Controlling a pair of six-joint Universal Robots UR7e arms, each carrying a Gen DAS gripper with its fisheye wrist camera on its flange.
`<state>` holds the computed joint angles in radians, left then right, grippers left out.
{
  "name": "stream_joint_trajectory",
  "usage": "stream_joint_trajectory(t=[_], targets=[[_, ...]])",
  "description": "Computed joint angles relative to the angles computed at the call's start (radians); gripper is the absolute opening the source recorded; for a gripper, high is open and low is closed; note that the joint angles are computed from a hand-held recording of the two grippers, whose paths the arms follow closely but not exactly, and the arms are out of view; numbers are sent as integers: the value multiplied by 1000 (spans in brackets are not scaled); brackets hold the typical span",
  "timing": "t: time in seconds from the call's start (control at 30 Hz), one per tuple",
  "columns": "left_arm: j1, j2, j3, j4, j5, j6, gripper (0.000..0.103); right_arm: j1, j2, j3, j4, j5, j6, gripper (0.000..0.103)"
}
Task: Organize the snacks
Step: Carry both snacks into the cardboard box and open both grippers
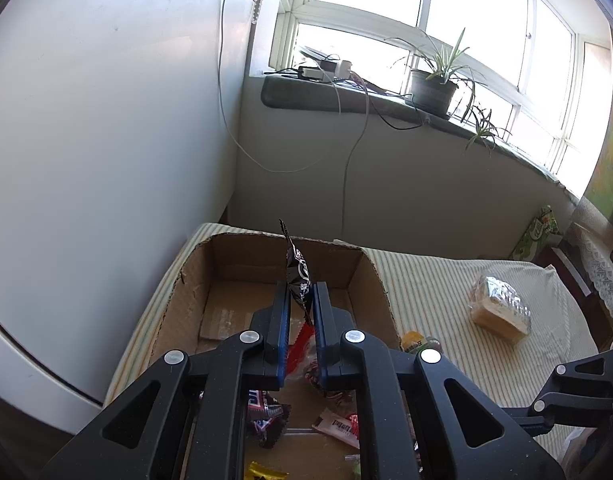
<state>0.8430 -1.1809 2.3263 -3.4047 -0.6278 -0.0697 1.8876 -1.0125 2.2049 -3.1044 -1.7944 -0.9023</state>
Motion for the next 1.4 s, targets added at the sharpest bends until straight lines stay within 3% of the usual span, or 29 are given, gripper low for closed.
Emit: stream_joint_trajectory(t=[0.37,0.5,0.57,0.63,0.77,0.8,0.87,1.0,1.03,1.07,1.4], targets=[[3,5,-6,11,5,-13,10,5,38,-22,19,-6,4,32],[1,4,-6,12,13,-26,24,4,47,-28,12,-5,4,32],[1,3,-5,13,12,-27,24,3,51,-25,-6,-8,0,42],[0,2,-5,20,14,-31,27,1,47,-19,-20,-4,-7,59],[-3,2,-5,23,16,-34,28,0,44,-14,-29,-5,-17,67],[-2,2,-5,23,17,-33,30,-1,43,-12,-35,-4,-19,72],[-5,3,-4,23,24,-39,46,-2,41,-13,-34,-3,-18,74],[-12,5,-4,17,36,-45,57,-4,35,-7,-39,-13,-21,75],[-13,7,-5,11,41,-46,69,-6,34,-5,-43,-16,-23,77],[-15,10,-6,7,47,-47,75,-8,31,-2,-47,-18,-25,79],[-38,30,-13,31,40,-54,79,-65,-47,13,-45,-14,-27,86]])
